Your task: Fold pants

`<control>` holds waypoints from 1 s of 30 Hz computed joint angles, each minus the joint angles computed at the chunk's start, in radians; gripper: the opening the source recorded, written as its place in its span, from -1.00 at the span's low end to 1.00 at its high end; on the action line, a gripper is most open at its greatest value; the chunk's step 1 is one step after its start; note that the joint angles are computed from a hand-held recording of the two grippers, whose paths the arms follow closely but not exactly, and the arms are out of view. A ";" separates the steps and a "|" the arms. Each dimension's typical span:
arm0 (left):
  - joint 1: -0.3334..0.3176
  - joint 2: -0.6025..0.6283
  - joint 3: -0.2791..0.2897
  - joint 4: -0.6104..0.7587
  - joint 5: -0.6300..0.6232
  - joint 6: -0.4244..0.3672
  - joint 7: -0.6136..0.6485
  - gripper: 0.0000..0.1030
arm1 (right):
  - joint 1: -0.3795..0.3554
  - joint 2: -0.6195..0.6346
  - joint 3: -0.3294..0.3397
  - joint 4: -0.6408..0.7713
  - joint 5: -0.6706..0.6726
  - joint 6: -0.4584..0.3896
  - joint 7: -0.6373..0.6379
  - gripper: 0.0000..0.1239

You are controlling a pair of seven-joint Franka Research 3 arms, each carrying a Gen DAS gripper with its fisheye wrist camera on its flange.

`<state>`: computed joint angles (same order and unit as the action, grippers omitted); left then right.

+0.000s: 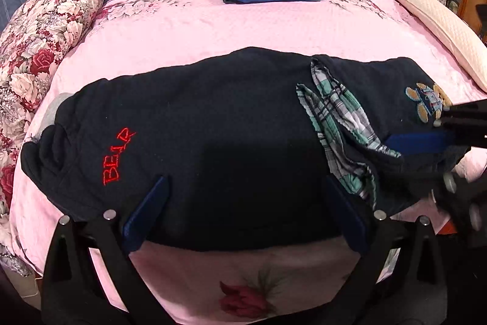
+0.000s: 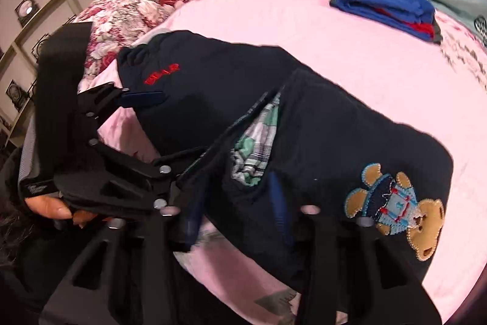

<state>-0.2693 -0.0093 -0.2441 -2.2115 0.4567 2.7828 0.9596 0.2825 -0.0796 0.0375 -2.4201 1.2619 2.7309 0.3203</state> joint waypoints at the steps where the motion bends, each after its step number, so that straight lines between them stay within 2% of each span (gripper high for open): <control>1: -0.001 -0.001 -0.001 -0.003 0.004 0.003 -0.007 0.96 | -0.010 -0.005 -0.015 0.004 0.019 -0.043 0.004 -0.78; 5: -0.001 -0.001 -0.001 -0.002 0.008 0.005 -0.010 0.96 | -0.042 -0.082 -0.055 -0.024 0.155 -0.129 -0.077 -0.79; 8: -0.002 -0.002 -0.001 -0.002 0.005 0.002 -0.009 0.96 | -0.046 -0.127 -0.059 -0.036 0.130 -0.202 -0.098 -0.79; 13: -0.002 -0.016 -0.002 -0.011 0.011 -0.007 -0.013 0.96 | -0.031 -0.036 -0.022 -0.003 -0.040 -0.176 0.022 -0.71; 16: 0.001 -0.037 0.000 -0.030 0.001 -0.007 -0.002 0.96 | -0.022 -0.037 -0.017 -0.013 -0.021 -0.165 -0.033 -0.54; 19: 0.008 -0.061 -0.001 -0.047 0.015 -0.012 -0.014 0.96 | -0.008 -0.076 -0.014 -0.037 0.022 -0.124 -0.113 -0.26; 22: 0.018 -0.082 0.000 -0.063 0.027 -0.014 -0.034 0.96 | 0.012 -0.072 0.002 -0.046 -0.008 -0.050 -0.119 -0.23; 25: 0.026 -0.097 0.000 -0.077 0.029 -0.013 -0.047 0.96 | 0.029 -0.040 0.016 -0.036 -0.057 0.014 -0.071 -0.25; 27: 0.030 -0.107 0.000 -0.086 0.029 -0.011 -0.050 0.96 | 0.042 -0.024 0.021 -0.026 -0.050 0.047 -0.065 -0.50; 28: 0.031 -0.110 0.000 -0.089 0.028 -0.010 -0.049 0.96 | 0.044 -0.019 0.019 -0.020 -0.042 0.050 -0.057 -0.69; 30: 0.033 -0.114 0.001 -0.092 0.021 -0.005 -0.045 0.96 | 0.023 -0.017 -0.012 0.001 -0.003 -0.019 -0.033 -0.76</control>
<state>-0.2359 -0.1238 -0.2430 -2.3036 0.4775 2.7782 0.9143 0.3058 -0.0969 0.0258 -2.4187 1.2590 2.7119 0.2872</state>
